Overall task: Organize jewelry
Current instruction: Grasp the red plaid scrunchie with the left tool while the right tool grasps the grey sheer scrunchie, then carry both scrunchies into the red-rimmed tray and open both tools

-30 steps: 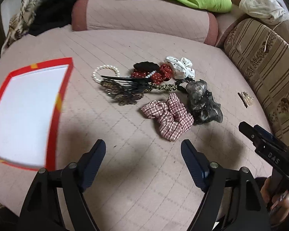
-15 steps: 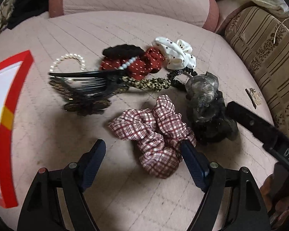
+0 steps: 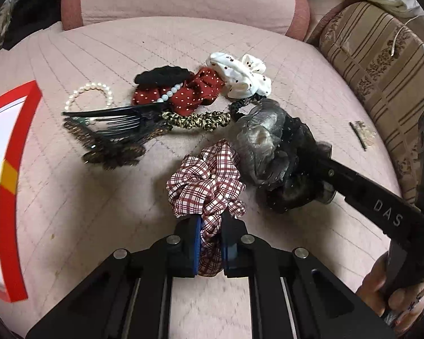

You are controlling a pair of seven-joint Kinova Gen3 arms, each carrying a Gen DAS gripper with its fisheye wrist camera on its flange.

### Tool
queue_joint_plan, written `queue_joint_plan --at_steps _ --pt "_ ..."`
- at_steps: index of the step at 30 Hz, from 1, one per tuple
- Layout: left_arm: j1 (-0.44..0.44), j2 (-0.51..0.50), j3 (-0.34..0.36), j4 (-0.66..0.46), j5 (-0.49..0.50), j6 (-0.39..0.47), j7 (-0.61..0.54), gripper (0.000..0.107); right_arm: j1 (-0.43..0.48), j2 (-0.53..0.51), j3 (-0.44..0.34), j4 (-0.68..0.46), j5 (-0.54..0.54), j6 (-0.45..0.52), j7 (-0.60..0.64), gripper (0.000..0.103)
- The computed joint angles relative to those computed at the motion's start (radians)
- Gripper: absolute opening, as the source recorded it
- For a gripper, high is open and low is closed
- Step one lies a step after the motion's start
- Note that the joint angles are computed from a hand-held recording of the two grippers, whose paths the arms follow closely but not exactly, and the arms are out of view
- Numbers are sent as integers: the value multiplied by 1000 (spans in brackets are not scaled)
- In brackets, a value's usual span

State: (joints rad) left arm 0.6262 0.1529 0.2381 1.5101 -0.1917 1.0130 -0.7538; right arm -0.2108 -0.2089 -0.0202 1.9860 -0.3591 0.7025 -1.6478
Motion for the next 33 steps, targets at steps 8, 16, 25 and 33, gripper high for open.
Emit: queue_joint_plan --at_steps 8,16,25,33 --pt "-31 -163 31 73 -14 27 55 10 -14 -103 -53 -28 70 46 -79 9" --pt "-149 -337 91 154 -55 92 143 10 -62 -156 -141 -79 123 83 -165 9" --pt "-329 -506 66 231 -88 234 111 10 -158 -69 -261 -193 183 100 -253 9" --pt "-469 -564 -75 337 -81 262 -43 10 -296 146 -382 -347 343 85 -404 9"
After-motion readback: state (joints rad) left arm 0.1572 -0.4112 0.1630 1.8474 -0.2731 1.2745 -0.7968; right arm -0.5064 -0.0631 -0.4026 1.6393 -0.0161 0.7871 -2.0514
